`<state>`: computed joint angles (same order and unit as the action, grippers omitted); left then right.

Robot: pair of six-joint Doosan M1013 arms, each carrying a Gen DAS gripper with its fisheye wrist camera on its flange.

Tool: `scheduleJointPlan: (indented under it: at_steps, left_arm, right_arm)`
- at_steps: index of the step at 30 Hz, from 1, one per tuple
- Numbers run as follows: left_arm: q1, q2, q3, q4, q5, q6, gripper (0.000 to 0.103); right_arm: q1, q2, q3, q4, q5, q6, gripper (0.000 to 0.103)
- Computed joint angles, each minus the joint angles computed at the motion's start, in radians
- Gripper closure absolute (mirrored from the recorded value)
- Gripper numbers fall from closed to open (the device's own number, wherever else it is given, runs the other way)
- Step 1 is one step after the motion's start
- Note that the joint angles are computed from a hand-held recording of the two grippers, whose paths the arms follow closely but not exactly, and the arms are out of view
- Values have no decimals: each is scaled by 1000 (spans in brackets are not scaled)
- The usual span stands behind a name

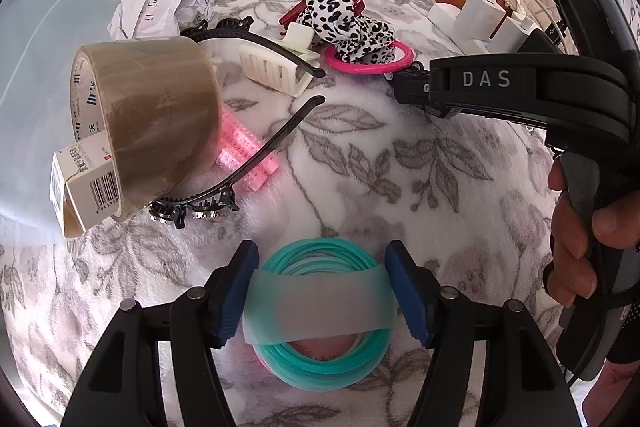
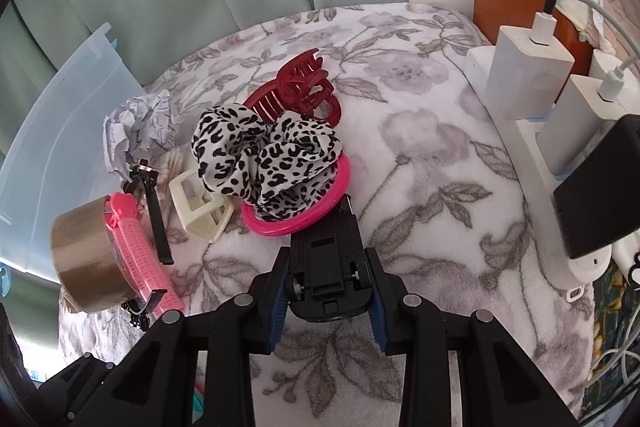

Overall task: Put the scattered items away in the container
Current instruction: 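Grasp the small black toy car with the right tool while left holds rings, then lift the bangle rings with the left tool while right lifts the black car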

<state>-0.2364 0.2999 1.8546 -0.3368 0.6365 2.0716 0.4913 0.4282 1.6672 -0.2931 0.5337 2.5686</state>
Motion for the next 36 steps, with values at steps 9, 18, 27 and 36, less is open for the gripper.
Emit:
scheduleJointPlan:
  at_steps: [9, 18, 27, 36]
  left_arm:
    - [26, -6, 12, -97, -2, 92, 37]
    - [19, -48, 50, -115, -34, 127, 40]
    - [12, -72, 63, -115, -49, 135, 44]
    - [28, -78, 63, -144, -35, 136, 67]
  right_arm:
    - [13, -51, 58, -56, -30, 136, 66]
    - [33, -77, 84, -114, -40, 222, 66]
    - [51, -105, 97, -184, -34, 291, 66]
    - [64, -122, 102, -229, -21, 339, 66]
